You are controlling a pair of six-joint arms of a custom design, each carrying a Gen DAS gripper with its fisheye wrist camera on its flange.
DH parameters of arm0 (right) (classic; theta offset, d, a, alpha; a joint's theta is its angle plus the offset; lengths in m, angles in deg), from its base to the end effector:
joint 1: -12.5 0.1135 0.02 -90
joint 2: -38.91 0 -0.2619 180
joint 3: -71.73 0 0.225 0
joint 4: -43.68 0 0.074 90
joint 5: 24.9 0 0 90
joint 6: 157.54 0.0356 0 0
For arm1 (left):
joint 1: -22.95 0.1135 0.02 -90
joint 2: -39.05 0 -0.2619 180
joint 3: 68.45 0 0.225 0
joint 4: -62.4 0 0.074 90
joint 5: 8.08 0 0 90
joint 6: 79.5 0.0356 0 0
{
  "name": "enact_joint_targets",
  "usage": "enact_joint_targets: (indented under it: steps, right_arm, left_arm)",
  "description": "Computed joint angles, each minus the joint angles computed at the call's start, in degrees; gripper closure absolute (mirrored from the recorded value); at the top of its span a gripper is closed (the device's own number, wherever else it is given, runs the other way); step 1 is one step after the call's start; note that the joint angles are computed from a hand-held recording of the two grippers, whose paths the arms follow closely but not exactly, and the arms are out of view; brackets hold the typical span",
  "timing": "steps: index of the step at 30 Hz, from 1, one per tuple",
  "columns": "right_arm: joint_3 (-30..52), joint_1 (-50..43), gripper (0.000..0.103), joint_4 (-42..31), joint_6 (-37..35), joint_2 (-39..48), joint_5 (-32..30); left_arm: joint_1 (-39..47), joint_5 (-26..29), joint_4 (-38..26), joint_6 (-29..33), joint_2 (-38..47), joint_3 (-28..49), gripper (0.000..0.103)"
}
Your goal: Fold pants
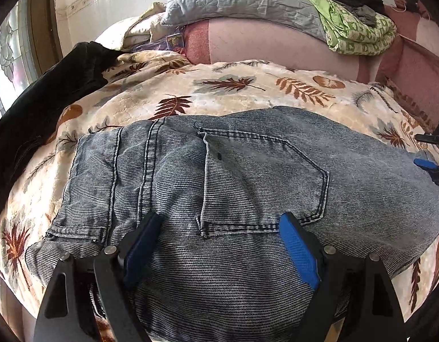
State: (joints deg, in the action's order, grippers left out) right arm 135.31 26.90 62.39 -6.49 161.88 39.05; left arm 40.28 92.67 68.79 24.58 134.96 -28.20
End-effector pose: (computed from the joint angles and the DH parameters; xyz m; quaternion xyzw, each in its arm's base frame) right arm 0.3423 0.1040 0.0705 0.2642 0.8503 0.4107 0.1962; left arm 0.2359 0.0666 0.1056 0.0061 0.9339 0.0092 0.3573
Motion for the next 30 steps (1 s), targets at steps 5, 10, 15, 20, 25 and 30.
enact_joint_targets:
  steps: [5,10,15,20,25,30]
  right_arm:
    - [-9.27,1.03,0.035,1.16,-5.1,-11.2,4.23]
    - [-13.28,-2.9,0.042,-2.67,-6.89,-12.31,4.43]
    - [-21.64,1.67,0.028,2.48,-7.39,-23.65,4.14]
    - [-24.1,3.89,0.02,7.46,-7.32,-14.31,5.51]
    - [-32.3,2.66,0.02,18.16,-5.9,-21.93,7.97]
    - [-38.26,-2.79,0.019,30.82,0.11,-14.04,3.99]
  left_arm:
    - [0.43,0.65,0.61,-0.39,-0.25,-0.36,0.017]
    - [1.87,2.42,-0.85,-0.94,-2.83,-0.54,0.017]
    - [10.28,6.31,-4.83,-0.33,-13.82,-3.59,0.017]
    - [11.39,1.74,-8.15,1.69,-3.5,0.46,0.012]
    - [10.05,2.06,-12.73,-0.95,-14.75,-0.47,0.012]
    - [2.73,0.02,-13.99,-3.49,-17.6,-1.1,0.012]
